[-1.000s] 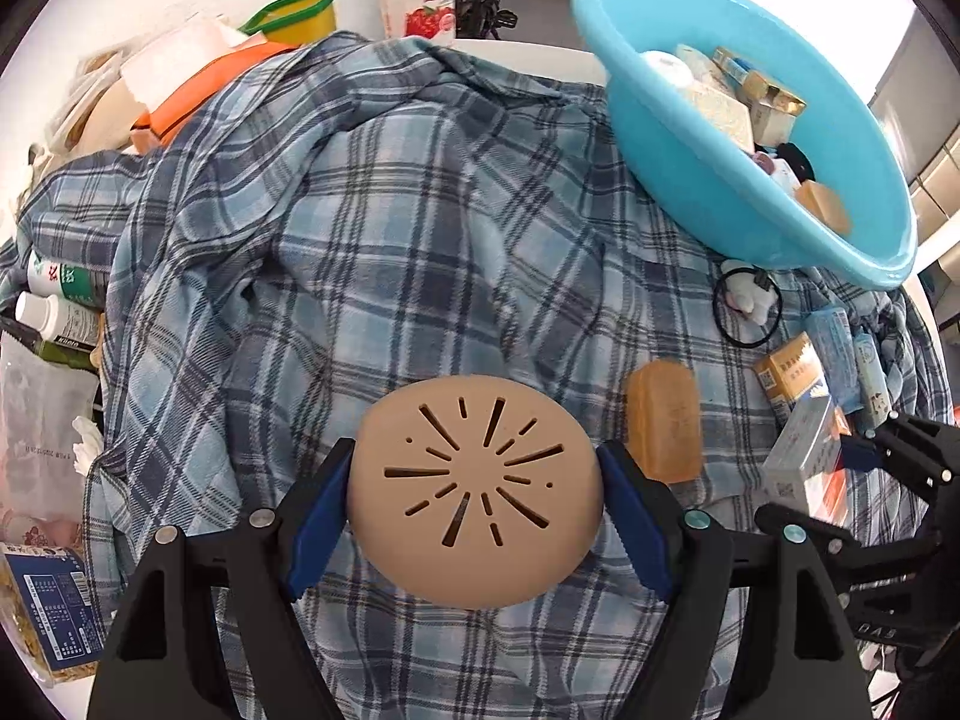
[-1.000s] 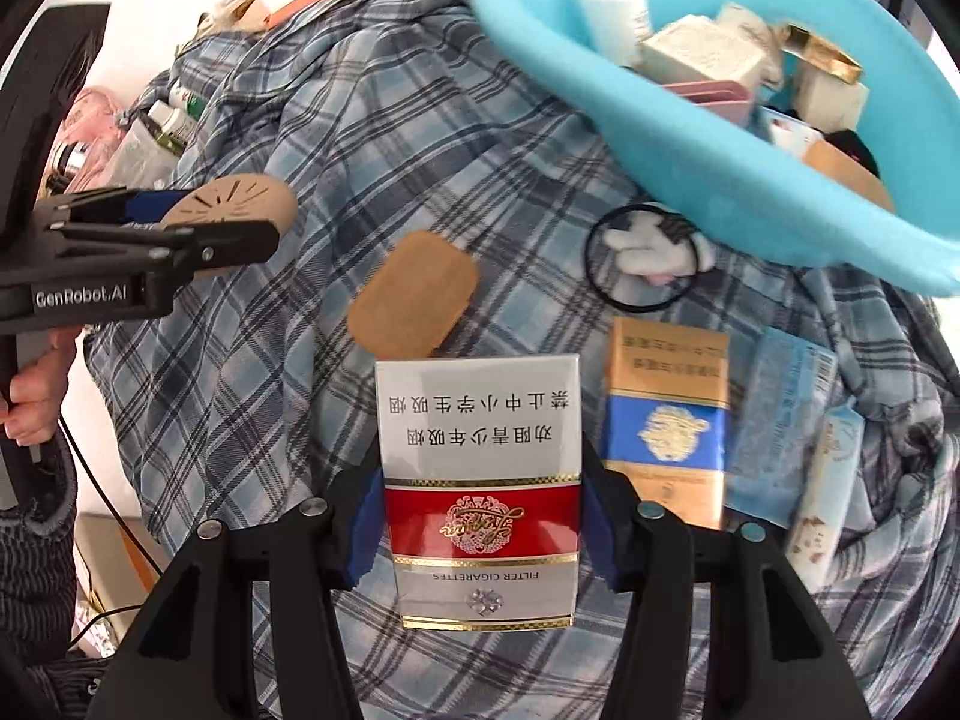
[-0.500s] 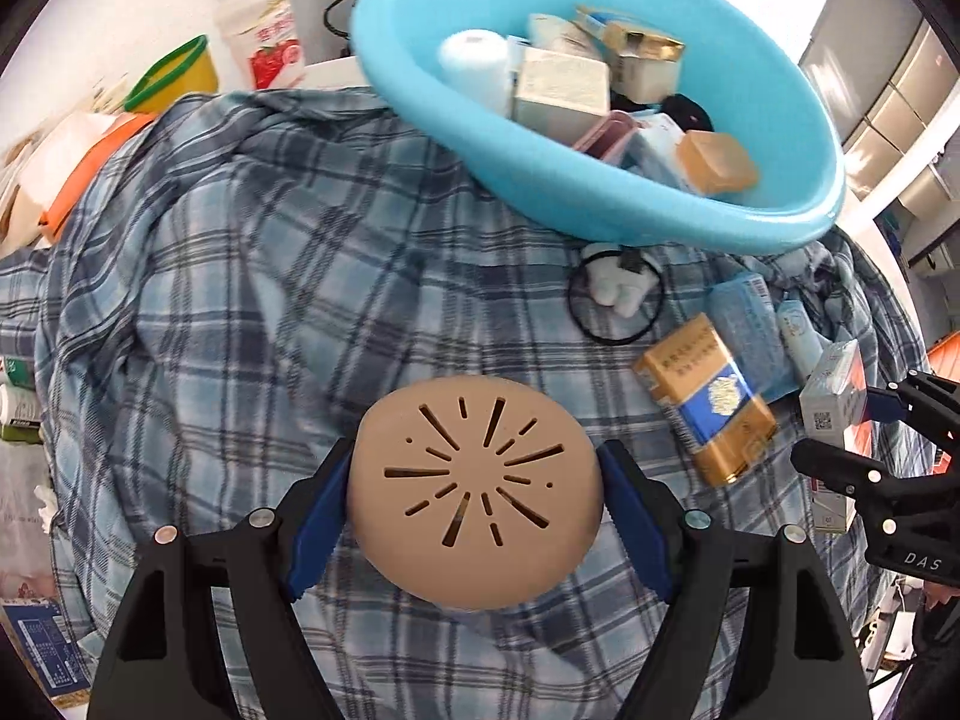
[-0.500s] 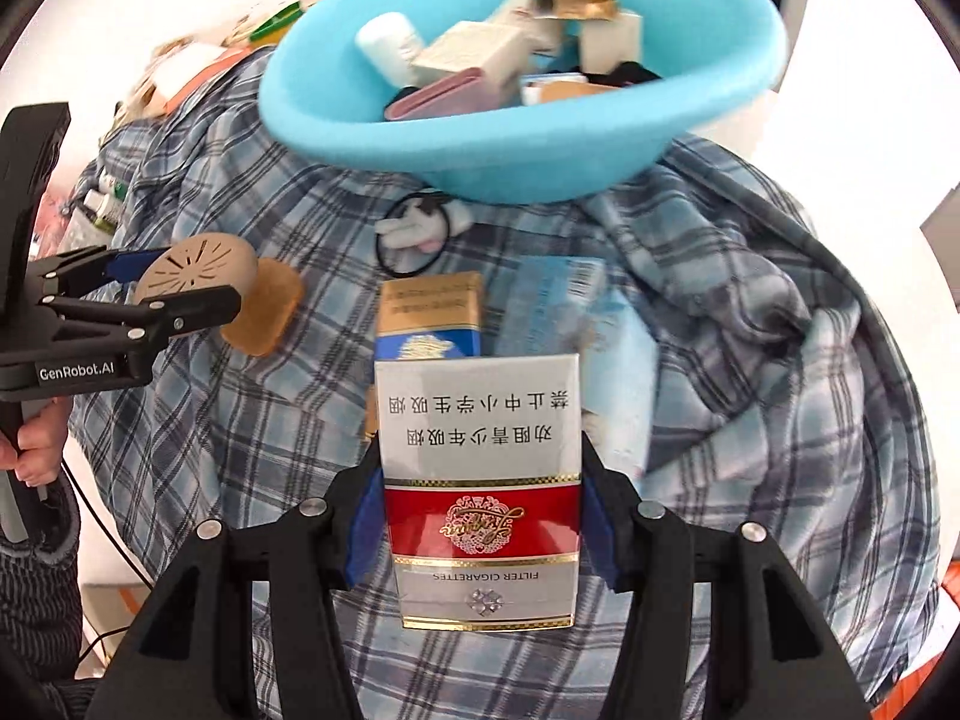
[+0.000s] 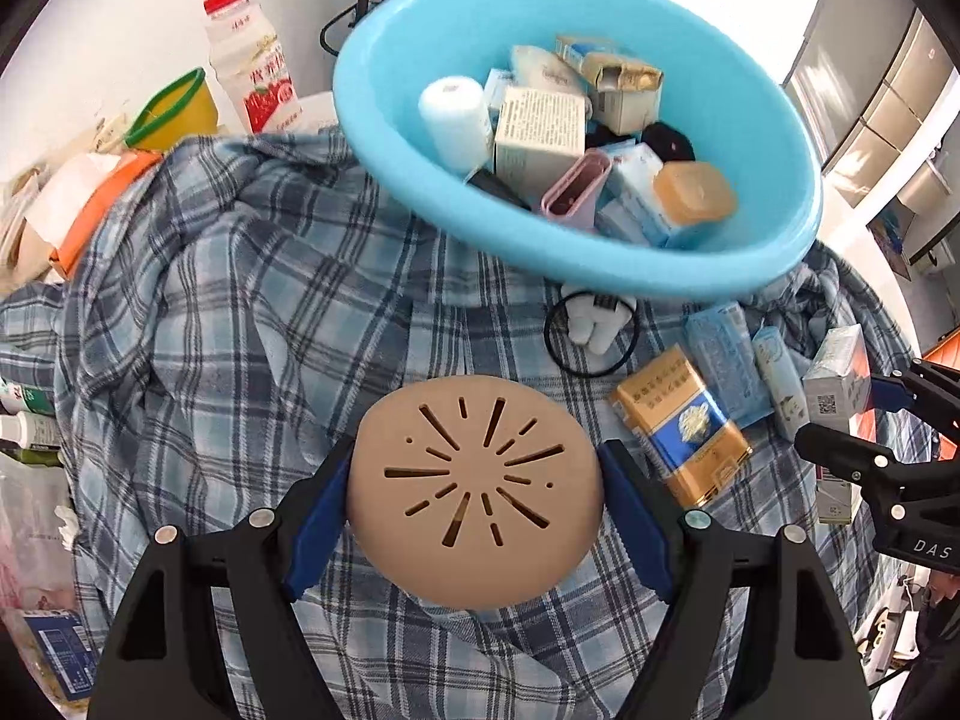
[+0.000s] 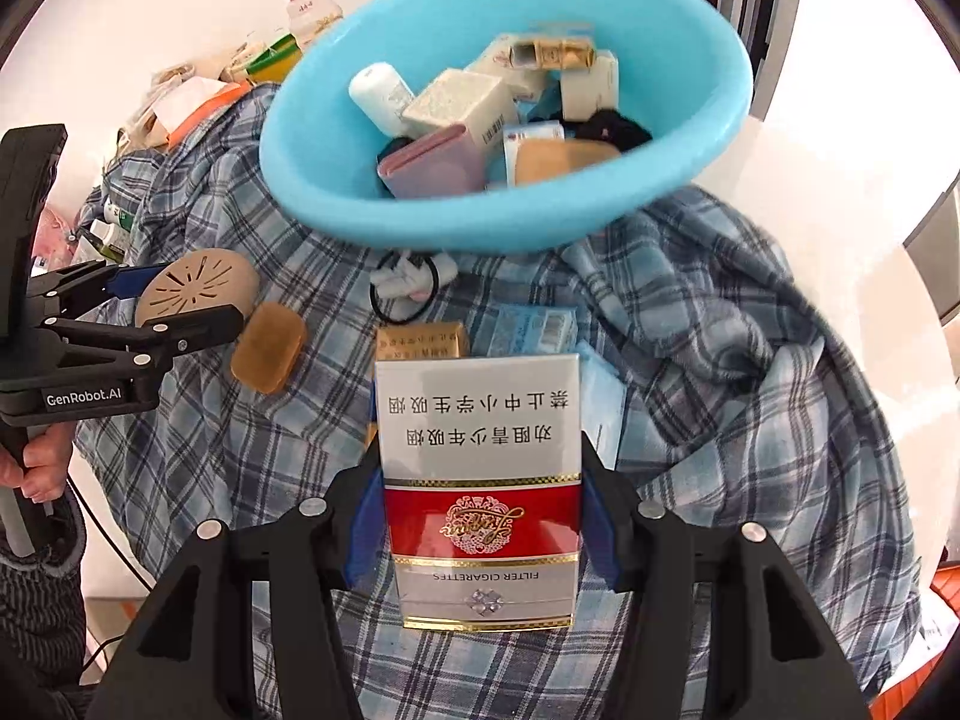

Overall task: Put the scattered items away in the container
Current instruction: 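Lift and carry the disc and the red pack over the blue basin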

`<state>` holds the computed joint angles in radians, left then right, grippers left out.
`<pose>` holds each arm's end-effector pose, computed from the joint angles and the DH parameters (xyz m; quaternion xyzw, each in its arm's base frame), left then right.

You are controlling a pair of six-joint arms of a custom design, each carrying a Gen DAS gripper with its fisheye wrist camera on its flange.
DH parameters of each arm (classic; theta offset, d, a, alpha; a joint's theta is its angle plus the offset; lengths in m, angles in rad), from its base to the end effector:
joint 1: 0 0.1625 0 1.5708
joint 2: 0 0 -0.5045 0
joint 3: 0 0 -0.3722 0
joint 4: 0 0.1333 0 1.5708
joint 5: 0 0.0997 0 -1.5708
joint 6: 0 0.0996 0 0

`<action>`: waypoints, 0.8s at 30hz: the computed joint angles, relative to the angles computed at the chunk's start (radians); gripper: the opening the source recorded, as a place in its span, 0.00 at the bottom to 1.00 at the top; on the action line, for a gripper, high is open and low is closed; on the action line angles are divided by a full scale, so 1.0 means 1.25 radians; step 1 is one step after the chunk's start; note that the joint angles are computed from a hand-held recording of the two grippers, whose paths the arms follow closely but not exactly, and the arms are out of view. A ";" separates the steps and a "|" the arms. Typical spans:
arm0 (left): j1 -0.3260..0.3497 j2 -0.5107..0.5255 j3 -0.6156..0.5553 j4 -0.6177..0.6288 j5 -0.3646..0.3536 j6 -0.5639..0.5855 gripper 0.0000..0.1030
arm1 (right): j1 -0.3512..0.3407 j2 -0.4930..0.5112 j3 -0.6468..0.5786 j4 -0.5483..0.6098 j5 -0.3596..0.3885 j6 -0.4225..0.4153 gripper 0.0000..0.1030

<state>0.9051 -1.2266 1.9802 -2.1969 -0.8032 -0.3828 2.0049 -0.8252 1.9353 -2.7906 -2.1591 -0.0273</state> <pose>-0.1690 -0.5430 0.2990 0.1541 0.9128 -0.1359 0.3531 0.3298 -0.5260 0.1283 0.2030 -0.9339 0.1099 0.2729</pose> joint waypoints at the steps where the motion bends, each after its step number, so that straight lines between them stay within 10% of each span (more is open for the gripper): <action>1: -0.005 -0.002 -0.005 0.000 0.003 0.003 0.79 | 0.006 -0.001 -0.006 -0.001 -0.002 -0.003 0.52; 24: -0.057 0.018 -0.111 0.012 0.017 0.040 0.79 | 0.070 -0.009 -0.134 0.002 -0.034 -0.050 0.52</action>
